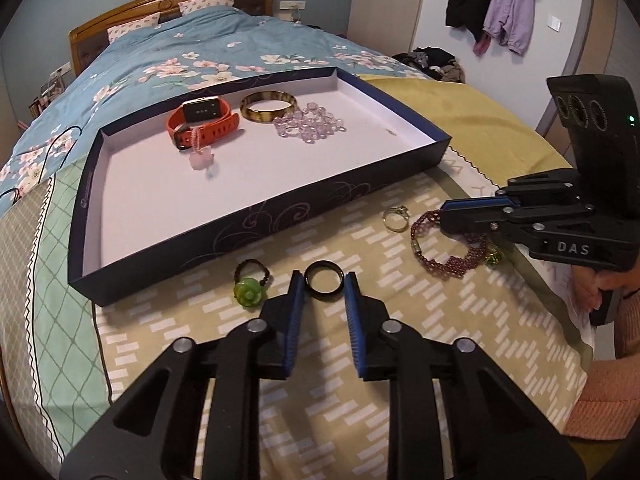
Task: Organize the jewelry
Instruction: 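Move right tool to the maroon beaded bracelet while left moves to the black ring, then grasp the maroon beaded bracelet with right gripper while left grasps the black ring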
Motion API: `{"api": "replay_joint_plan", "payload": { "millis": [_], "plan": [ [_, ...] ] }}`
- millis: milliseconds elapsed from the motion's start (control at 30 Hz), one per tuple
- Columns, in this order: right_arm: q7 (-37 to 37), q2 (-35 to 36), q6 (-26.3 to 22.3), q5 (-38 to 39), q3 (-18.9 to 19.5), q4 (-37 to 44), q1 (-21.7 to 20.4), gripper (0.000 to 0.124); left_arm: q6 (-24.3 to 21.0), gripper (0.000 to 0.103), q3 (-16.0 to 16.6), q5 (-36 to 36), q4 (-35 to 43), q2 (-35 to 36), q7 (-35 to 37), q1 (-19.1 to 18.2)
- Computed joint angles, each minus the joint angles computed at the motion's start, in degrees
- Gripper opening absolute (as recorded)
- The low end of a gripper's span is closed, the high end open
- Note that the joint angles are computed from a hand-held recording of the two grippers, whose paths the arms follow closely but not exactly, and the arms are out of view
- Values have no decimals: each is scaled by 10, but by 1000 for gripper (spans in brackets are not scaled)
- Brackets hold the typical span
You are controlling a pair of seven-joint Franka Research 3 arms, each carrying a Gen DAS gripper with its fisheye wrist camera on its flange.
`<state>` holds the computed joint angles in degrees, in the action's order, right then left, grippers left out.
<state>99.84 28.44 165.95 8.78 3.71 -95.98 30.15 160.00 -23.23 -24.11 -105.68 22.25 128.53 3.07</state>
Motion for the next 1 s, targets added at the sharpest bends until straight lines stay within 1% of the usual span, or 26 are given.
{"api": "replay_joint_plan", "payload": {
  "millis": [100, 300, 433, 500, 533, 567, 600, 633, 700, 767, 800, 833, 900, 933, 1000],
  "plan": [
    [-9, 0, 9, 6, 8, 0, -4, 2, 16, 21, 6, 11, -11, -7, -12, -8],
    [-27, -1, 24, 16, 16, 3, -5, 2, 23, 20, -17, -22, -25, -19, 14, 14],
    [-24, -5, 30, 13, 7, 2, 5, 1, 29, 20, -26, -59, -39, -32, 40, 25],
    [-26, -8, 35, 16, 9, -1, 3, 1, 32, 20, -30, -80, -44, -39, 59, 28],
    [-17, -8, 31, 9, -2, 0, 12, 3, 33, 20, -30, -89, -47, -41, 67, 29],
    [3, -7, 18, -7, -25, 5, 28, 7, 35, 20, -28, -96, -48, -43, 71, 27],
    [9, -4, 9, -11, -27, 9, 28, 26, 34, 20, -25, -100, -48, -44, 74, 24],
    [8, -3, 4, -10, -21, 10, 22, 33, 33, 20, -24, -105, -49, -46, 79, 23],
    [14, 3, -7, -25, -26, 16, 26, 25, 32, 20, -19, -111, -50, -47, 84, 18],
    [14, 10, -23, -33, -25, 26, 25, 22, 30, 20, -15, -118, -51, -48, 89, 14],
    [16, 14, -29, -38, -25, 30, 26, 16, 30, 20, -13, -121, -51, -48, 91, 12],
    [22, 18, -38, -48, -31, 36, 31, 14, 31, 20, -11, -123, -50, -48, 92, 10],
    [32, 18, -39, -63, -39, 38, 37, 4, 30, 20, -8, -125, -51, -49, 94, 7],
    [33, 18, -39, -68, -38, 37, 36, 2, 32, 20, -7, -127, -51, -49, 95, 6],
    [39, 15, -29, -74, -38, 32, 37, 1, 33, 20, -7, -133, -54, -51, 101, 6]
  ]
}}
